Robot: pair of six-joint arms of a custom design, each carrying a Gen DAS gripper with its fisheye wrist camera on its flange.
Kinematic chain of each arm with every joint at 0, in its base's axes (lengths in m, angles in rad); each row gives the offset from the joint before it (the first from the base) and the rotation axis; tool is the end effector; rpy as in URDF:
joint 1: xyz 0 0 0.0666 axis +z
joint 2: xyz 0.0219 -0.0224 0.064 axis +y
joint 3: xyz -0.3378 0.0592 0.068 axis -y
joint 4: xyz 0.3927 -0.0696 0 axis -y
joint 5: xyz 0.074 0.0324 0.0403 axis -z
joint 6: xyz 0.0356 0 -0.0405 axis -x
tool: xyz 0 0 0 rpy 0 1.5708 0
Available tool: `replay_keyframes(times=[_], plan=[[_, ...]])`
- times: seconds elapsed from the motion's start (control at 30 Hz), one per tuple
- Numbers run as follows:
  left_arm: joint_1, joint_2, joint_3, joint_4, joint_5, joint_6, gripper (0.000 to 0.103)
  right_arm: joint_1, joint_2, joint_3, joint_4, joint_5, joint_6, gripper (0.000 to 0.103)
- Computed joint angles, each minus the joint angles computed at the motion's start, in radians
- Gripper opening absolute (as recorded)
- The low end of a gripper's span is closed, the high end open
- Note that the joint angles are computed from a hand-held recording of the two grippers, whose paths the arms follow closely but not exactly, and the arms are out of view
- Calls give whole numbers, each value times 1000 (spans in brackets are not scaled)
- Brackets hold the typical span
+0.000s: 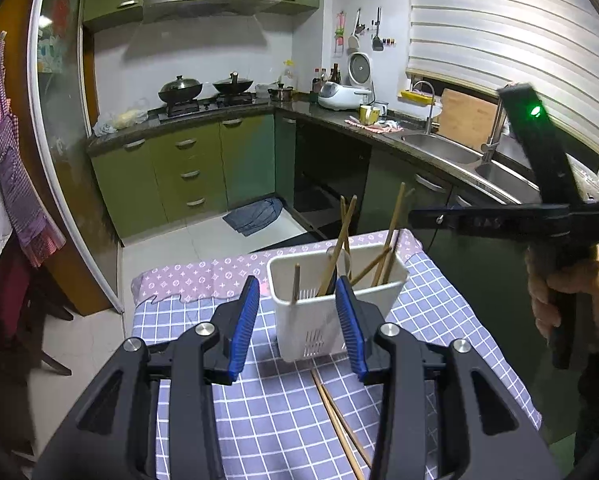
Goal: Organize utensils
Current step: 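Drop both chopsticks into the white holder and open both grippers, then grasp the last chopstick with the left gripper while the right gripper grasps the other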
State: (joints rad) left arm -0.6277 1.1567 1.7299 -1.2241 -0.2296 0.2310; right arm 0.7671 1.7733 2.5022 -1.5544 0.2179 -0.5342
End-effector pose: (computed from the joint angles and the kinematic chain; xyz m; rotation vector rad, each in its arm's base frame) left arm 0.2995 -0.2078 0.6142 0.3113 2.1889 -0.2238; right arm 0.3821 0.3571 0.6293 -0.1768 2.3947 0.3592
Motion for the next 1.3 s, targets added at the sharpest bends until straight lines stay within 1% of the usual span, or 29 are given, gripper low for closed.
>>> replay_keyframes(times=[0.1,0.17,0.23,0.27,0.3,0.37,0.43,0.47,0.53,0.67,0.77,0.87,1.0,1.03,1.07,1.13,1.23,1.3], plan=[[5,-2,-6,-53,34,24,38,18,-45,-34,18,9,1,9],[-1,-5,-24,-99,54,47,38,41,-107,-108,49,18,-8,13],[-2,-1,-40,-142,74,59,38,66,-160,-177,60,27,-17,15],[-8,3,-56,-178,89,72,38,78,-189,-223,65,28,-22,15],[-9,6,-66,-198,108,80,38,88,-208,-256,62,27,-28,16],[-13,16,-101,-247,153,105,38,103,-253,-348,62,13,-43,20],[-17,27,-125,-268,184,103,38,117,-301,-464,60,-3,-60,20],[-25,34,-138,-277,175,104,38,122,-318,-515,52,-5,-71,20],[-31,48,-150,-281,164,105,38,123,-341,-588,41,-18,-88,20],[-38,99,-152,-301,180,130,38,116,-386,-721,56,-59,-119,20],[-49,139,-152,-299,161,167,38,118,-401,-765,70,-78,-126,20],[-55,165,-143,-308,145,192,34,114,-411,-789,84,-97,-118,20],[-53,184,-144,-306,161,204,32,118,-418,-794,94,-111,-114,20],[-54,189,-143,-306,158,208,31,119,-418,-792,95,-113,-116,20],[-55,194,-142,-306,161,209,27,120,-419,-792,96,-116,-119,20],[-55,203,-140,-307,160,211,26,117,-422,-797,103,-127,-118,20],[-62,210,-135,-307,146,214,24,115,-422,-796,107,-132,-113,26],[-62,215,-130,-311,142,218,20,115,-421,-796,107,-136,-109,26]])
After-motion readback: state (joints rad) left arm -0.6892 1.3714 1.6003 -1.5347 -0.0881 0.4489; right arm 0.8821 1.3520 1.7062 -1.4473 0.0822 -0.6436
